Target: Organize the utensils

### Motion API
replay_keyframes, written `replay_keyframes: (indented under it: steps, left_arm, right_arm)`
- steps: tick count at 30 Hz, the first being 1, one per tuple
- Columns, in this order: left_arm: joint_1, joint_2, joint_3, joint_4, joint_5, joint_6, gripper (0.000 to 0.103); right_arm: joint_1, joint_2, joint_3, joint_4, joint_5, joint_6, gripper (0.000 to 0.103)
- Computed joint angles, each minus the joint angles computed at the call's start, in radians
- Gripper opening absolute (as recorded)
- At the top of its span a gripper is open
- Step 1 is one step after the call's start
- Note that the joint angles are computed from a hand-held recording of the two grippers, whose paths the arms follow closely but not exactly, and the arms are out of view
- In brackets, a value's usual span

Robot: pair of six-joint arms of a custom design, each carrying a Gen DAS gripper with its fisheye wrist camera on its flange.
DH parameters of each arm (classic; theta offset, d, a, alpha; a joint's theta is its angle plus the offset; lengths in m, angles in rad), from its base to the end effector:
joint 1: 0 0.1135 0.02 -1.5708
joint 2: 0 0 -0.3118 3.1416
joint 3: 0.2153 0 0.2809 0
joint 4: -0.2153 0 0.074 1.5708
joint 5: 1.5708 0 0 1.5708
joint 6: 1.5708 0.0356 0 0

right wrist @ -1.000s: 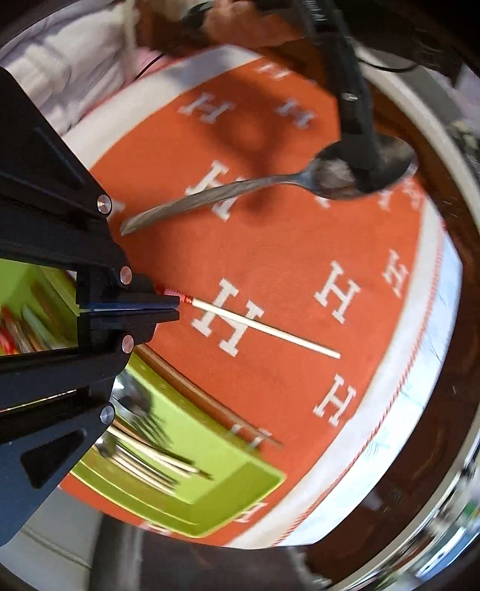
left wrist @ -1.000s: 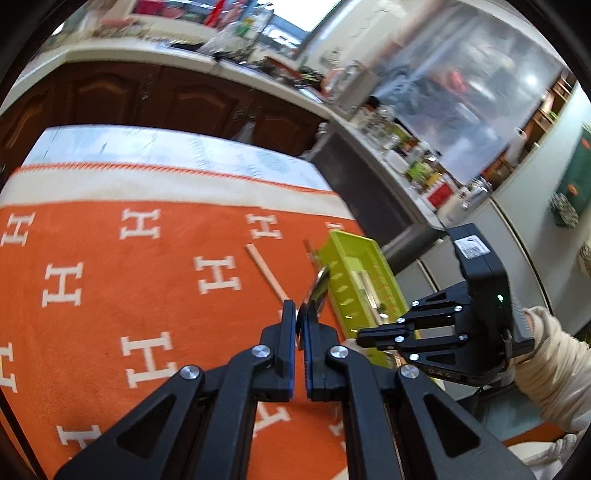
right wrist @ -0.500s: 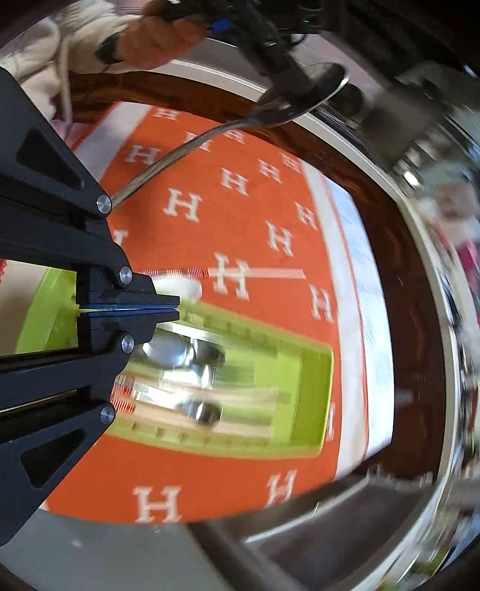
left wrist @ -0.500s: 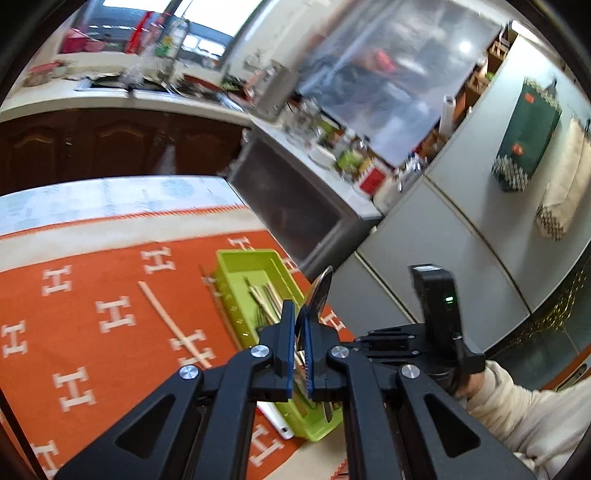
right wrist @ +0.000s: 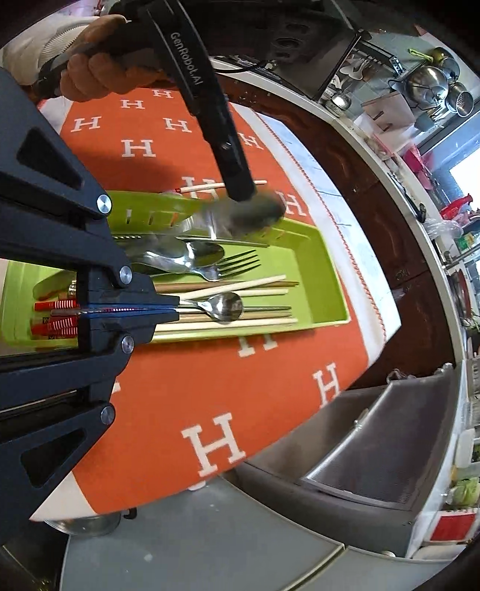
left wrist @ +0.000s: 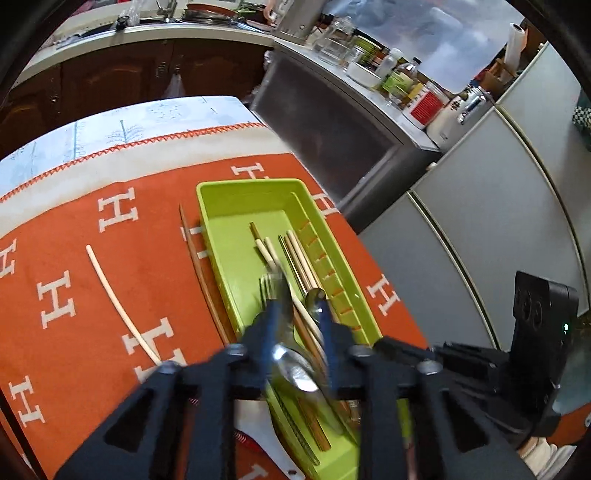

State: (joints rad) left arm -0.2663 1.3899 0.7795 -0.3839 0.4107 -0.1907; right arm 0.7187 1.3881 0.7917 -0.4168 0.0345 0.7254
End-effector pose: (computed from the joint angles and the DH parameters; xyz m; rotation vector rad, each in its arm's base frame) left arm 0.2676 -0.0877 0.2227 0.2574 2.5787 -0.6985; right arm 0.2131 0.1848 0.2227 0.0221 2.6621 0.4692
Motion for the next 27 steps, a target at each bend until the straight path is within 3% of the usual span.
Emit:
replay_keyframes:
  steps: [2,3,6,15,19,27]
  left_arm:
    - [0.000,-0.006,-0.003,0.010,-0.017,-0.012,0.049]
    - [0.002,-0.013,-0.006,0.009,-0.026,-0.018,0.052]
    - [0.033,-0.033,-0.014,-0.002,-0.030,-0.021,0.052]
    - [0.222,-0.092,-0.079,-0.103,-0.109,0.001,0.051]
    - [0.259,-0.070,-0.105,-0.093,-0.150,-0.012,0.051]
    - [0.137,0.053,-0.079,-0.043,-0.337,-0.115,0.052]
  right_arm:
    - [0.009,0.006,0.009,-0.016,-0.005,0.008,0.002]
    - [0.006,0.058,-0.007,0.062,-0.016,0.001,0.002]
    - [0.032,0.092,-0.013,0.121,-0.034,0.006,0.002]
    - [0.125,0.151,0.040,0.148,-0.053,0.029,0.003]
    - [0.163,0.180,0.062,0.156,-0.038,0.044,0.003]
    - [0.195,0.226,0.087,0.167,0.006,0.057,0.003]
